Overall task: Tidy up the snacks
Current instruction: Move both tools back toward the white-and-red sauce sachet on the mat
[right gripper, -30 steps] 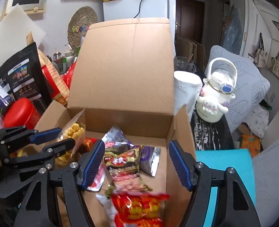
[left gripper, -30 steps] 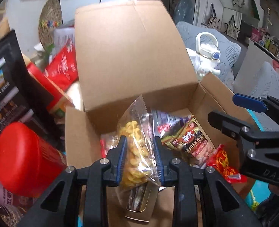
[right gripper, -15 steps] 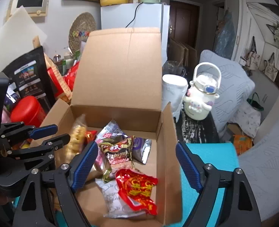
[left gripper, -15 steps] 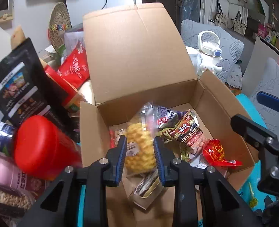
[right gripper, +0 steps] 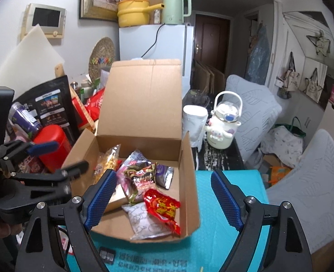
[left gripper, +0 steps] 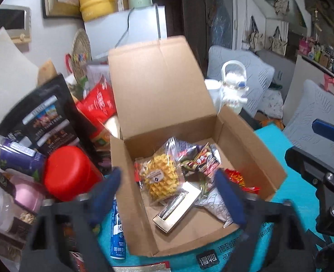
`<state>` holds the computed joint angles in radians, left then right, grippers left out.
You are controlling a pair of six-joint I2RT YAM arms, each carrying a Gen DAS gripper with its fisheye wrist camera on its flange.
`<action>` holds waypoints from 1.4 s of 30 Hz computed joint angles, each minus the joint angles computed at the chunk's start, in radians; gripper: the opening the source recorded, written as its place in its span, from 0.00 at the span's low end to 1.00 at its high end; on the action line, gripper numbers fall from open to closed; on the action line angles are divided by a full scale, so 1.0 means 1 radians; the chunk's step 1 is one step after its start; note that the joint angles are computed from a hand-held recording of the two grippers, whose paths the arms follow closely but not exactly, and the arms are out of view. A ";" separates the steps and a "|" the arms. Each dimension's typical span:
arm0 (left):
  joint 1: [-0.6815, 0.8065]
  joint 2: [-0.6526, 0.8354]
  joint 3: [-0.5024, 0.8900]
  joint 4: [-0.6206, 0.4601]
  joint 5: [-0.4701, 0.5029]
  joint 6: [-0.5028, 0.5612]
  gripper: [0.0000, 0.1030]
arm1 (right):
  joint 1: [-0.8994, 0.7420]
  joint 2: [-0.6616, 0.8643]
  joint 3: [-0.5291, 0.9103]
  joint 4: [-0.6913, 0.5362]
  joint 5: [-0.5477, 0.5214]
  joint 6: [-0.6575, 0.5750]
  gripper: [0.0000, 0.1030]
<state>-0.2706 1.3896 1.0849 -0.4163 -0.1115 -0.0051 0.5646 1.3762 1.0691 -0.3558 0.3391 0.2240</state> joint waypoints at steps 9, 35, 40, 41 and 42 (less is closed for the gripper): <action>-0.037 -0.251 -0.100 -0.069 -0.035 0.010 0.87 | 0.127 -0.200 -0.097 -0.072 0.115 0.073 0.88; 0.035 -0.816 -0.384 -0.334 0.082 0.085 0.87 | 0.565 -0.303 -0.269 -0.152 0.364 0.388 0.89; 0.120 -0.882 -0.454 -0.362 0.145 0.115 0.87 | 0.579 -0.280 -0.329 -0.095 0.328 0.427 0.89; 0.130 -0.893 -0.468 -0.367 0.149 0.119 0.87 | 0.583 -0.268 -0.344 -0.075 0.317 0.434 0.89; 0.140 -0.905 -0.484 -0.372 0.153 0.122 0.87 | 0.588 -0.257 -0.350 -0.065 0.312 0.440 0.88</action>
<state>-0.1307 0.4845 0.6005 -0.7882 0.0419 0.1172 1.1525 1.1194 0.7193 -0.4211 0.6515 0.6644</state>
